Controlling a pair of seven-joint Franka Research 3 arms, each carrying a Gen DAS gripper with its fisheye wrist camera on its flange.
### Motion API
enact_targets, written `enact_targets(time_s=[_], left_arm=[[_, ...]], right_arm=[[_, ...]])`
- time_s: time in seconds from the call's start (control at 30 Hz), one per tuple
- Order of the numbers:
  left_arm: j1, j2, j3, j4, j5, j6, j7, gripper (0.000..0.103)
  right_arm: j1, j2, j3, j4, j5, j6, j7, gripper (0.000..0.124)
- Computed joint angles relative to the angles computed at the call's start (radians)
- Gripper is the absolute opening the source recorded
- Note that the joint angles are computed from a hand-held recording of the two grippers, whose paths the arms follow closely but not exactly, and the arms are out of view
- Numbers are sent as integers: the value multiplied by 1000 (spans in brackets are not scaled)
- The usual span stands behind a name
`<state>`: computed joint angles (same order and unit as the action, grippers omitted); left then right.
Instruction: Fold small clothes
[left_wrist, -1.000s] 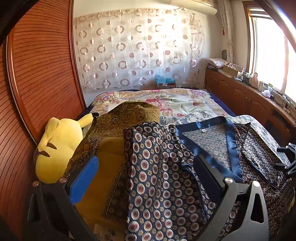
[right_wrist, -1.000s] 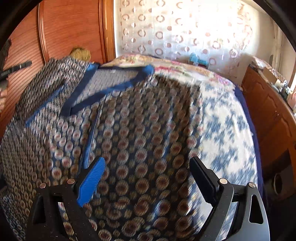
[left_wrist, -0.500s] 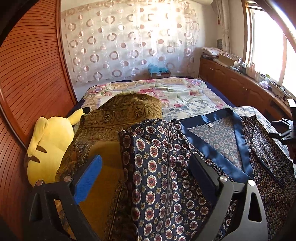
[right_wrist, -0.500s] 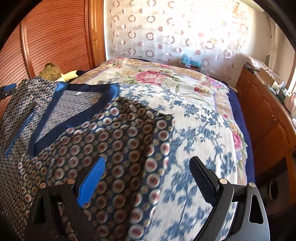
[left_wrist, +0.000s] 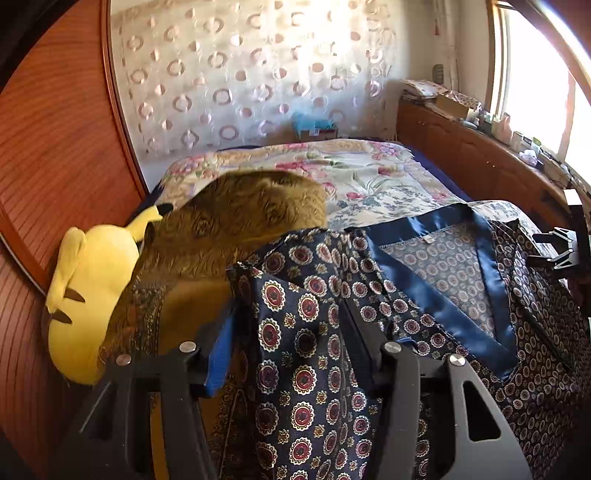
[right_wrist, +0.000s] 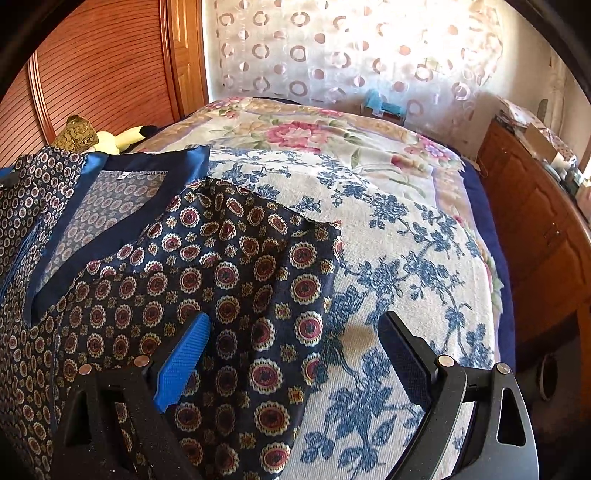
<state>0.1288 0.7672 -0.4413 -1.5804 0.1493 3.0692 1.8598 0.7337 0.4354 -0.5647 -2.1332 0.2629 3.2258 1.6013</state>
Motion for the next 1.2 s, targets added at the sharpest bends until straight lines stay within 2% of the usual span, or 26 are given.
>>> enact_targets(time_s=[0.07,0.13,0.27,0.4,0.43,0.47,0.6,0.67,0.7,0.73,0.83,0.93,1.0,1.13,1.2], left_arm=[[-16,1,21,7,4,-7,-9,50],[-24,2,31,12,8,-13,-11,48],[-32,0,45,17,9,-16,-18,44],[-55,-9,80,14,15,1,-46,43],[-52,-8,78,13,18,2,-49,41],[-50,-8,76,12,20,3,-51,34],[-34,-8,58,0,26,8,-44,14],[-38,-14,63,-8,32,21,-50,8],[-33,-18,57,-16,33,30,-52,6],[-22,-23,43,-27,34,41,-50,6],[32,-41,-20,-72,44,75,-39,4],[96,-70,-90,-140,65,120,-32,3],[162,-97,-159,-206,90,151,-30,3],[289,-152,-276,-337,157,217,-58,2],[379,-182,-350,-424,199,259,-81,2]], right_arm=[[7,2,-8,2,-2,-3,-2,93],[-19,1,16,8,-5,-6,-6,93],[-121,-12,113,19,-9,-6,-20,93],[-118,-11,108,25,-16,-10,-13,86],[-117,-11,107,27,-19,-11,-11,84],[-116,-9,107,30,-22,-13,-10,83],[-128,-13,127,30,-33,-5,-15,70],[-139,-19,143,26,-35,2,-27,55],[-136,-20,143,25,-35,2,-32,42],[-139,-24,149,23,-37,2,-39,29],[-58,-23,78,6,-38,13,-34,9],[2,-48,41,-43,-2,78,-54,5],[19,-88,46,-95,22,142,-82,4],[169,-160,-43,-190,153,223,-176,4],[263,-203,-90,-244,259,264,-258,4]])
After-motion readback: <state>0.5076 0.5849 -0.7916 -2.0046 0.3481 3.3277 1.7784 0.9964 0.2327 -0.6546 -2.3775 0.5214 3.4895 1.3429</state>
